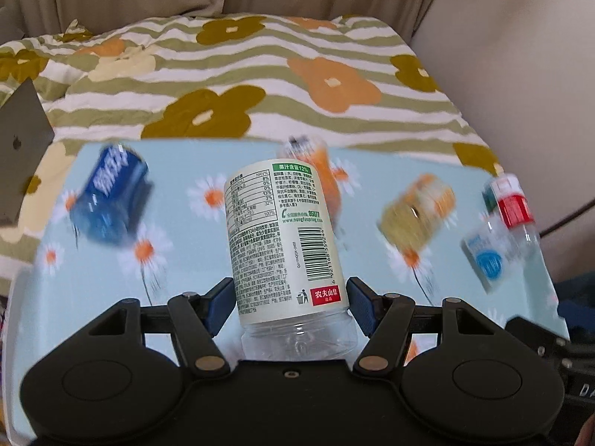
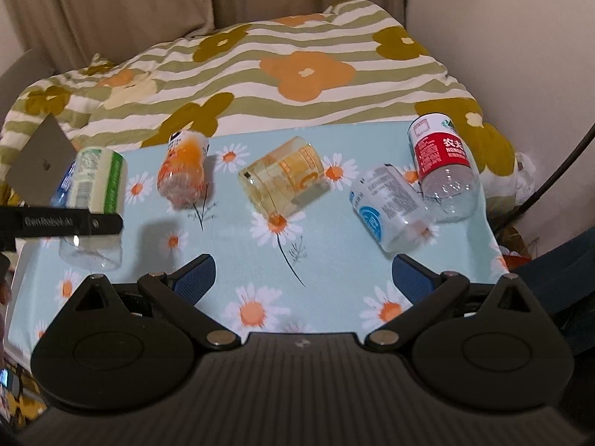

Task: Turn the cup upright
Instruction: 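Lift the juice cup with the left gripper toward the right gripper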

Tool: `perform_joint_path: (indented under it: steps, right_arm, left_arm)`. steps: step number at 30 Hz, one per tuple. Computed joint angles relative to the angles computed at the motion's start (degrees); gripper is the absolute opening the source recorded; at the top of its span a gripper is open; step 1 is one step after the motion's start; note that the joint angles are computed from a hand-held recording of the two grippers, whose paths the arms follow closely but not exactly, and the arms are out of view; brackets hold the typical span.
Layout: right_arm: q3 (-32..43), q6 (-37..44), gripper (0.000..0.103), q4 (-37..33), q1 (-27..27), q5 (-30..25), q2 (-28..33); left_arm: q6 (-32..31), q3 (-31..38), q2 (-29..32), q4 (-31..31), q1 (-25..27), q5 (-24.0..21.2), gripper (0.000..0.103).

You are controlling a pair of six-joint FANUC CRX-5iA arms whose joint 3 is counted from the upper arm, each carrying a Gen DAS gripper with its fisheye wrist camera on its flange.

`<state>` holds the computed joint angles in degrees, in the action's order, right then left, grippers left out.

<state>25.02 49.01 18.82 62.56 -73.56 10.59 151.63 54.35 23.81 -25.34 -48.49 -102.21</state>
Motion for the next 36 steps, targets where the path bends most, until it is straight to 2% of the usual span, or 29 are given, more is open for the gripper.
perform_joint_path:
  steps: [7,10,25,29,36]
  right_arm:
    - [-9.37,1.76,0.103,-1.55,-1.01,2.97,-5.92]
    - [-11.91,2.20,0.103,-2.45,-1.47,3.15,-7.71]
    - [-16.93,3.42,0.103,-3.68,-2.67,3.58,-12.15]
    - [-17.12,3.24,0.103,-3.61,-2.72,3.77,-12.49]
    - [-16.81,3.65,0.103,-4.03,-2.67,3.55,-12.84]
  left_arm:
    - [1.34,3.83,5.02,-0.10,-4.05,-2.25,0.069]
    - [2.22,4.02,6.32,1.02,-4.78,-1.77,0.069]
    - [2.86,6.81,10.27,2.57,-5.47,-3.12,0.071]
    - [2.47,8.59,11.18,1.56,-5.89,-4.75,0.092]
    - [0.94,12.85,12.99,-0.82,-6.87,-8.40,0.092]
